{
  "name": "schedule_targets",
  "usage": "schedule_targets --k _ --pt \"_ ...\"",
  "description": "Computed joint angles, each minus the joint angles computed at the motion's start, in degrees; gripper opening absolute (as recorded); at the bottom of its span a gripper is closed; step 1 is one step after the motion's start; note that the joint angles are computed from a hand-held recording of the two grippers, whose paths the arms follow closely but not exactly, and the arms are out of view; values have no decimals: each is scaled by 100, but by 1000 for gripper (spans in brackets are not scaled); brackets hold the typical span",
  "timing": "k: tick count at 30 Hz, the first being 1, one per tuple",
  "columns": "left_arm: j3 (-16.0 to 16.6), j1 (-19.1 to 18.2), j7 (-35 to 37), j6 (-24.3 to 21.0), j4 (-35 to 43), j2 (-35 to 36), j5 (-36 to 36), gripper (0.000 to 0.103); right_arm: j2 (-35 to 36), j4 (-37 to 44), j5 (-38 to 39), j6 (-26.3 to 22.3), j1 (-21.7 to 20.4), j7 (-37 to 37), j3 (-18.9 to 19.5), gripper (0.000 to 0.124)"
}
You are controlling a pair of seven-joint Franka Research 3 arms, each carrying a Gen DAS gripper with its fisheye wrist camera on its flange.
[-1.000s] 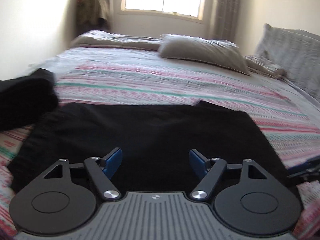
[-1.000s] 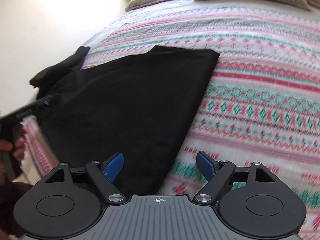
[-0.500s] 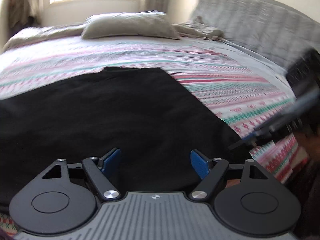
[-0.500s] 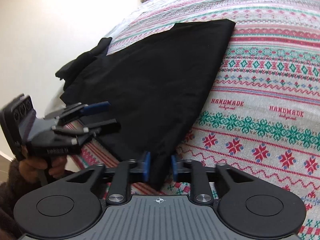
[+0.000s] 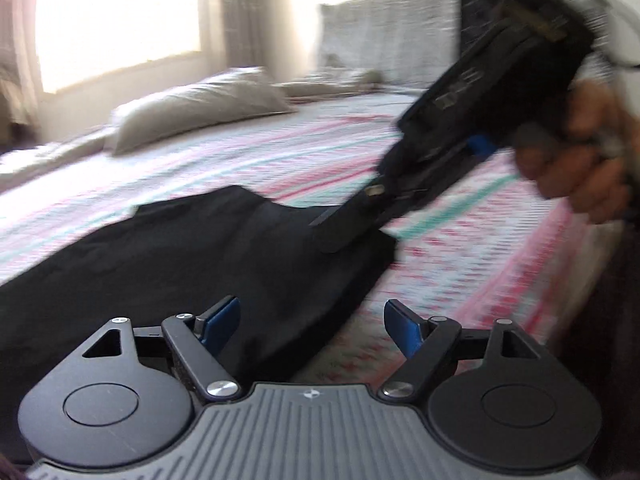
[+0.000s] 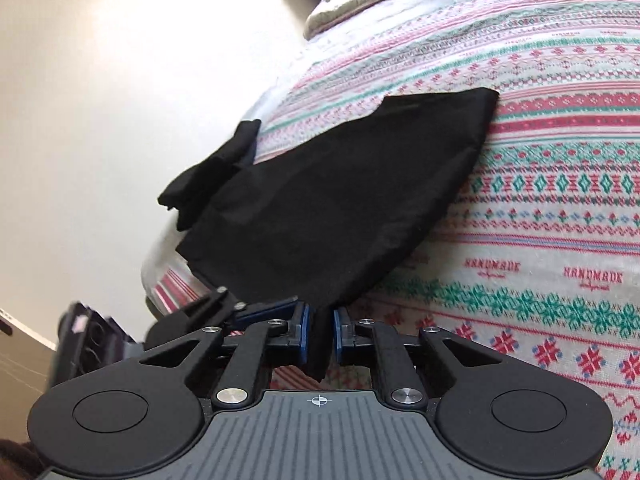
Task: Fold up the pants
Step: 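Grasp the pants edge with the right gripper and lift it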
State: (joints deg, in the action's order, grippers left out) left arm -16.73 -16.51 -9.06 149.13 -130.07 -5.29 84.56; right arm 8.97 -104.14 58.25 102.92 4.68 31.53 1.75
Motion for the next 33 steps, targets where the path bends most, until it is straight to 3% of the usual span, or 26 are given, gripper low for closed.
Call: schedule_targets --k 2,4,6,7,10,12,17,22,24,26,33 --pt "-67 -53 47 -443 153 204 -37 76 47 16 44 23 -8 87 -4 16" --pt "-43 -103 154 -598 263 369 -117 73 164 106 54 158 -4 256 -2 19" --pt "-38 -189 244 -825 362 523 -193 68 249 107 28 573 54 368 30 36" --pt "-41 -244 267 -967 399 596 -193 67 333 152 -11 775 81 472 45 51" --pt "-62 -418 94 -1378 367 658 73 61 788 509 -72 1034 88 859 122 56" --pt "-74 -522 32 -1593 352 690 228 51 1110 771 214 1061 -6 904 250 52" --pt "-80 -669 -193 -1877 286 653 196 36 1722 1358 675 1666 6 1131 579 37" --pt "-51 -640 -330 -1749 307 582 -85 22 2216 1841 897 2152 30 1212 873 18" --pt "-75 -662 -261 -1835 370 605 -182 10 2358 1994 924 2230 23 1357 964 11" --pt "-55 -655 -238 -1839 438 633 -225 7 2366 2000 914 2327 9 1382 1022 4" --pt "-29 -639 -550 -1516 874 768 -90 6 2112 1822 1302 2521 -235 1179 1068 2"
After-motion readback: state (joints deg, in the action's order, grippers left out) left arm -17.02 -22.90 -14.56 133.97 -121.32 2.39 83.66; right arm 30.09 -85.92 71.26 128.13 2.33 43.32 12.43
